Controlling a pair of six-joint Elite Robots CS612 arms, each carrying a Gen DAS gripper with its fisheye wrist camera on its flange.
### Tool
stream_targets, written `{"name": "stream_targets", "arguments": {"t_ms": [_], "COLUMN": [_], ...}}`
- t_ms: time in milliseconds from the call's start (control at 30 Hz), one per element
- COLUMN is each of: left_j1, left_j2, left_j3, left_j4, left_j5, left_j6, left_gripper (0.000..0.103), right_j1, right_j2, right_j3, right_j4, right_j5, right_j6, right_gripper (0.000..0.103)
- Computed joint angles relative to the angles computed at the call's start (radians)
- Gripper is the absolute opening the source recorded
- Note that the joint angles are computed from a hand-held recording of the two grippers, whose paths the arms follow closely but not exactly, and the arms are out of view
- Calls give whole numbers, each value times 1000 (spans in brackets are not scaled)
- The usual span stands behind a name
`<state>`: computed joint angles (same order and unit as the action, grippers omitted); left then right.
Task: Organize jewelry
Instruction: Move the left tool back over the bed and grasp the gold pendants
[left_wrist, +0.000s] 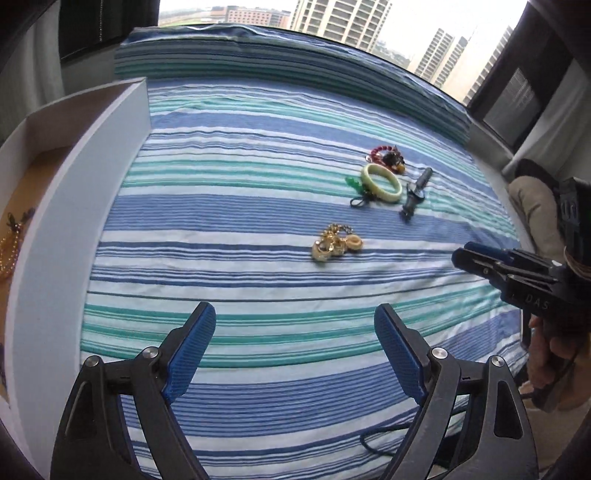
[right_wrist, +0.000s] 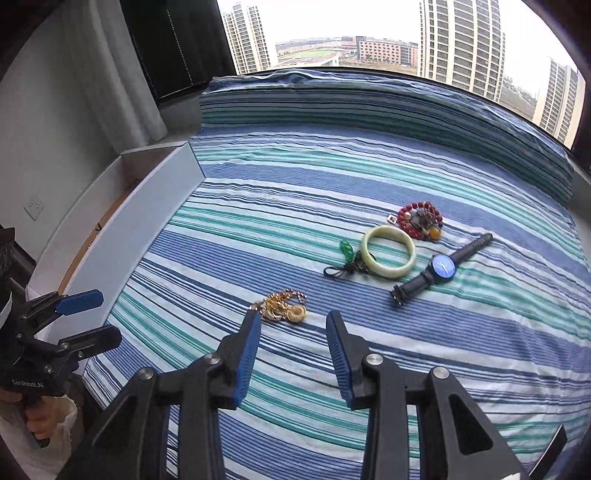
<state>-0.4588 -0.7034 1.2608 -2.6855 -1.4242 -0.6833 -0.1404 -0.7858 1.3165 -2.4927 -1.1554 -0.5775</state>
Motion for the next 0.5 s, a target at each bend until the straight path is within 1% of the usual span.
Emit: {"name": "stream_targets", "arguments": {"t_ms": [100, 233, 367, 500], "left_j1": [-2, -5, -5, 1], "left_j2": [40, 73, 110, 143], "left_j3": [-48, -88, -144, -194], "left_j4": [49, 68, 99, 124], "left_j5": [-20, -34, -36, -50], "left_j6": [34, 71, 122, 159], "left_gripper": [88, 88, 88, 88], "right_j1": [-24, -45, -56, -60], "right_j2": [15, 21, 25, 26], "right_j3": [36, 94, 125, 147], "right_j4": [-31, -119, -163, -205], "right_j5": [-50, -96, -98, -94], "right_j6": [30, 70, 107, 114], "right_gripper": [39, 39, 39, 39]}}
